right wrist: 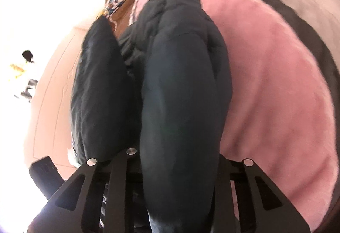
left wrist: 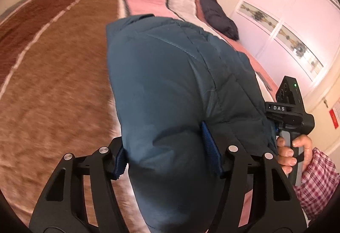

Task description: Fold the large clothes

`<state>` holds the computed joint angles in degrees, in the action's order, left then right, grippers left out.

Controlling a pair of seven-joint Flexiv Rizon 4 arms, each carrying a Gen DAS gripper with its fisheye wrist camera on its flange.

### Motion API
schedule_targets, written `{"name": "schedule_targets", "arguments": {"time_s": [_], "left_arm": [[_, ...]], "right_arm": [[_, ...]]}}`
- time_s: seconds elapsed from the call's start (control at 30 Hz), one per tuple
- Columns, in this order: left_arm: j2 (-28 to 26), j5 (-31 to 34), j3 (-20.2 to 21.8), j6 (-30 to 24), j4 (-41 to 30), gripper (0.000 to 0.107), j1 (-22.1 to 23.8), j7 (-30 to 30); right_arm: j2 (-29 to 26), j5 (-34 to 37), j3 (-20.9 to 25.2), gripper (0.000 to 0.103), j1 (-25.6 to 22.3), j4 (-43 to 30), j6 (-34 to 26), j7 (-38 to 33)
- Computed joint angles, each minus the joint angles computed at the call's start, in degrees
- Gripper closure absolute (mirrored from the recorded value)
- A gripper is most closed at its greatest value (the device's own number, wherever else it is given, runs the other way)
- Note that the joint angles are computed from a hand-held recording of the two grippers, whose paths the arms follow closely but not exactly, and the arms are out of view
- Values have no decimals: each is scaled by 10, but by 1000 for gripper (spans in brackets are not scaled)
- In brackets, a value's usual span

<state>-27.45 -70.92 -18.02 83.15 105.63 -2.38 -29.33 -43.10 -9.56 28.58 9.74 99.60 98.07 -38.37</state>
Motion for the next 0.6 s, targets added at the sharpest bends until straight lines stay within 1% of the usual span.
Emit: {"name": "schedule_targets", "arguments": {"time_s": [0.17,0.27,0.3,0.43,0.6], "left_arm": [[9,-32,13,7,7,46,20,18],[8,-40,25,6,8,47,21,13],[9,-53,22,9,9,47,23,22],[13,-124,23,16,7,48,14,77],[16,-186,50,8,0,48,-8,123]], "right_arm": [[-48,-20,31,77,8,-80,-54,-27],[-71,-16,46,77,15,-121,-84,-56],[-76,-12,48,77,18,-129,-91,-63],[-73,11,41,77,30,-141,-105,-85],[-72,38,30,77,40,-163,-128,-111]]}}
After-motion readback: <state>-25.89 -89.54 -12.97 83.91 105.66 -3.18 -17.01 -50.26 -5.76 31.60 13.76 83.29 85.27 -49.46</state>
